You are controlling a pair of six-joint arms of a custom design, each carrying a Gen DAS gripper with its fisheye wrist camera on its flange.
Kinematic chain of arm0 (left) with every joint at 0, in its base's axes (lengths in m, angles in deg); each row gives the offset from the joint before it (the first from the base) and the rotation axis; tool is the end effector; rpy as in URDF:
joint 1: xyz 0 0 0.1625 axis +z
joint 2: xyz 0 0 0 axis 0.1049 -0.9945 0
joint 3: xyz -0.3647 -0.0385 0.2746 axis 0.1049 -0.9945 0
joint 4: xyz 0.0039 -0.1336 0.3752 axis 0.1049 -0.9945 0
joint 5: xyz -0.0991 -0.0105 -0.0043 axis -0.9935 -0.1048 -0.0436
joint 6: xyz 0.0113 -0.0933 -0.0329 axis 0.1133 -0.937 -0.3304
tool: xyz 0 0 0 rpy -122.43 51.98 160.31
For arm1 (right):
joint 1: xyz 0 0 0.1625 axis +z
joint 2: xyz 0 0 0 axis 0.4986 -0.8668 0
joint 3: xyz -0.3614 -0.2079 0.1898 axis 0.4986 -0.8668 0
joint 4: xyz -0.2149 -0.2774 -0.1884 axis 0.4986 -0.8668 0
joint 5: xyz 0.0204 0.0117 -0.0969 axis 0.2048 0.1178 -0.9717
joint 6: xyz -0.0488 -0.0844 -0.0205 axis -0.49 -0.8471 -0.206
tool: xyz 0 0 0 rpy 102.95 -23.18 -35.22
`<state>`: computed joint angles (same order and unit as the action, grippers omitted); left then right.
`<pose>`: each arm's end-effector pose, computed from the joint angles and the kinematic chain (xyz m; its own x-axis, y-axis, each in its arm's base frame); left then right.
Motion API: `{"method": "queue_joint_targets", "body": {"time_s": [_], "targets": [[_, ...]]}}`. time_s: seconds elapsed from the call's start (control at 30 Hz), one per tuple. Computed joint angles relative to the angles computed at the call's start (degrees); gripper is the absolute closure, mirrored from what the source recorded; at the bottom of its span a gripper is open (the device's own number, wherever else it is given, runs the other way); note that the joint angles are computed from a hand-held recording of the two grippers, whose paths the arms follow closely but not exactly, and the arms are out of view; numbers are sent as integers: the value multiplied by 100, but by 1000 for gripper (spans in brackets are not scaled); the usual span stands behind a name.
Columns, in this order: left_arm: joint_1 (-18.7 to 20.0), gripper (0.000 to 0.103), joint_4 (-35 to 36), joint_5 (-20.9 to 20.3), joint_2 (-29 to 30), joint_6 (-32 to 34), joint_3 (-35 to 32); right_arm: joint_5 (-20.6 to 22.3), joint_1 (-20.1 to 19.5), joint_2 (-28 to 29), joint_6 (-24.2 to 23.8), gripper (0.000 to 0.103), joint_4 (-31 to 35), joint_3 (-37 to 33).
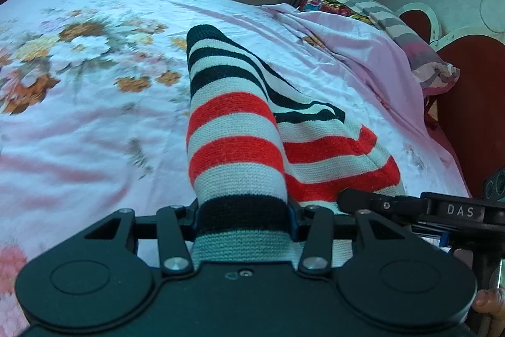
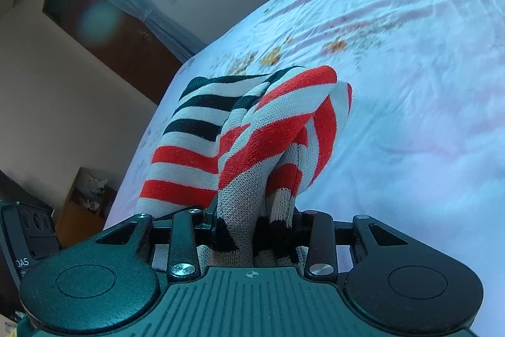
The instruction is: Fold small clothes
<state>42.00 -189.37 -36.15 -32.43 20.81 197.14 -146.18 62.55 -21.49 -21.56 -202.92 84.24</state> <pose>-0.1095 -0.4055 0.1880 -0.8918 0.1969 -0.4074 0.3988 0.7674 -0.5021 0.1598 -0.4323 0.0965 -0.9880 -0.1538 -0.0146 -0.1147 0.7932 -0.5980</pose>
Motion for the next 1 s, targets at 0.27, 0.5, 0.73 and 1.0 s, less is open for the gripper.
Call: {"method": "queue_joint_targets", "body": {"time_s": [0.27,0.5,0.73,1.0], "targets": [[119,59,-431,28,162,171,265,-444,226,495,79,66,-562,48],[304,58,-1037,-16,658,530,209,-677,191,701,-100,66,-941,67],[419,43,-1400,373,1280,731,268,-991,-123,1060,-83,51,-933,-28],[-224,38,-1100,1285,1102,414,520,-1933,367,817,-307,38,-1136,44]]}}
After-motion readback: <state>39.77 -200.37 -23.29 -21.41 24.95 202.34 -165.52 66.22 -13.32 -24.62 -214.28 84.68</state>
